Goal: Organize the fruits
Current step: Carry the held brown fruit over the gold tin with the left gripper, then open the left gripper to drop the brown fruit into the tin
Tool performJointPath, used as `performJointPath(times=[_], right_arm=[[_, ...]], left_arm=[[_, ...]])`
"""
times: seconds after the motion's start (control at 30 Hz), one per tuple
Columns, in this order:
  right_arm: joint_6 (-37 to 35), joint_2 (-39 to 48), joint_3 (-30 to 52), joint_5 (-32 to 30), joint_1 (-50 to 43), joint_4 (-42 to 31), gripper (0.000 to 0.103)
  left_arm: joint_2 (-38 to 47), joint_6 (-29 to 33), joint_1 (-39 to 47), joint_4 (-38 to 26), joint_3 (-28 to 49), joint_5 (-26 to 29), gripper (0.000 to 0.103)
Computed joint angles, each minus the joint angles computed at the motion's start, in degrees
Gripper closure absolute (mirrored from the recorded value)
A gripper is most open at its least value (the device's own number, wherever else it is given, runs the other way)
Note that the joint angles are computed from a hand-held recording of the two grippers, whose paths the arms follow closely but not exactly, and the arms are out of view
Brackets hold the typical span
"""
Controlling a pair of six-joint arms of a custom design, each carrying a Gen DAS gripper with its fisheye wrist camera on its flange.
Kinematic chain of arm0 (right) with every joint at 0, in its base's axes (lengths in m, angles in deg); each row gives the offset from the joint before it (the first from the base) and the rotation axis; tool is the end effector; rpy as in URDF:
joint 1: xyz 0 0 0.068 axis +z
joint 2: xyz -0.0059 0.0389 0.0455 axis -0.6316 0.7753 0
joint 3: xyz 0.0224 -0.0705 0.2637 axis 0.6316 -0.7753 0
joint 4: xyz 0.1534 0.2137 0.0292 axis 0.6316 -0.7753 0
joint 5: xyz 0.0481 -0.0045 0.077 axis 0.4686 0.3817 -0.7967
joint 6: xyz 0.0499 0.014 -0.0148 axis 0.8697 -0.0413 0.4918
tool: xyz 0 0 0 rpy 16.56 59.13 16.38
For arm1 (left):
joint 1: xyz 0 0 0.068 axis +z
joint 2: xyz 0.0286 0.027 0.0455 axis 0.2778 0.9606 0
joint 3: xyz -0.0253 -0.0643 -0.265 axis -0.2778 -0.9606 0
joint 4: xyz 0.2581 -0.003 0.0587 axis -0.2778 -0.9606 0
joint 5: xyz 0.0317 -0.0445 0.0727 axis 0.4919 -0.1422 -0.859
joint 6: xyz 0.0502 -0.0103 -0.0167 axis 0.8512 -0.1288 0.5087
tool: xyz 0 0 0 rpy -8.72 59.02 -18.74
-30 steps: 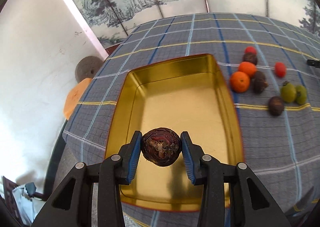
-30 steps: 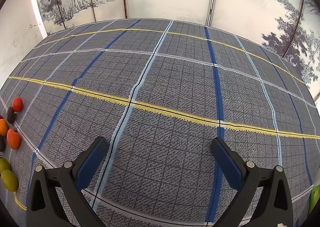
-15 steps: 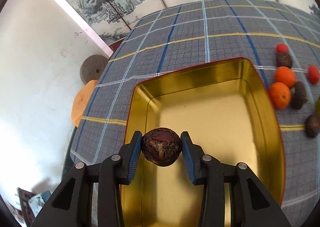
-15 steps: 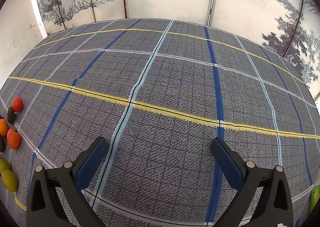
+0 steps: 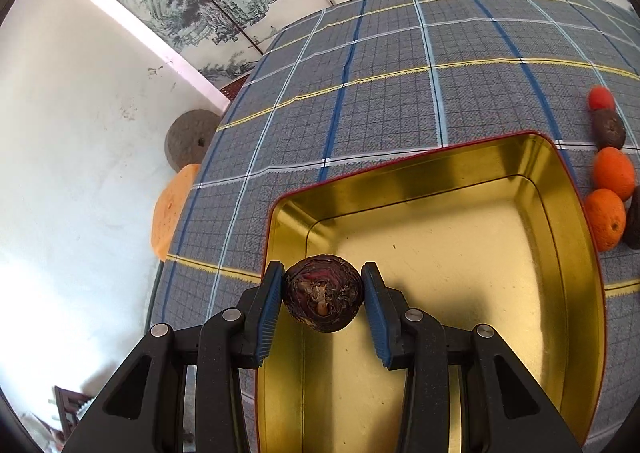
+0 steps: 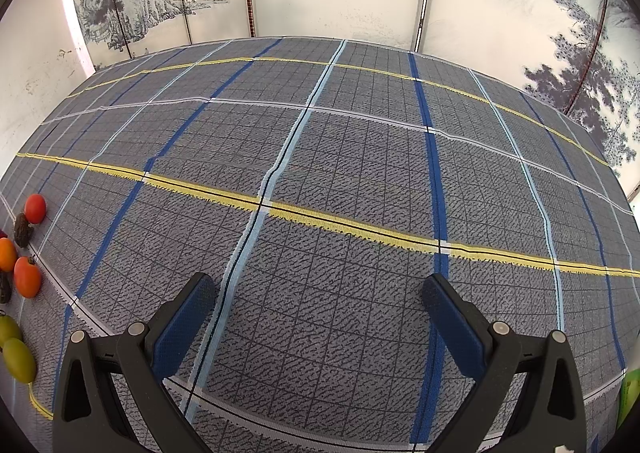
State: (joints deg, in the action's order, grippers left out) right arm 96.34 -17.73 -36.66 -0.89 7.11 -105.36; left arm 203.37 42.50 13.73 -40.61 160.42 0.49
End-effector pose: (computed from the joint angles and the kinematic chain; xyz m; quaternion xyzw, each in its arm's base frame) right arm 0.1312 0.1079 0.1986 0.3015 0.9055 -0.1077 0.2786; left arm 0.4191 -0.0138 0.1406 0.3356 0.8850 0.1525 0.2844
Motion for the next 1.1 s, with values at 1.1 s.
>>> performJointPath(times=[1.1], right_arm=[[0.10,-0.11,-0.05,0.01,0.11,-0.06,0.000]], left_arm=[[-25.66,-2.92,3.54,6.34,-22.31,11.29,0.045]])
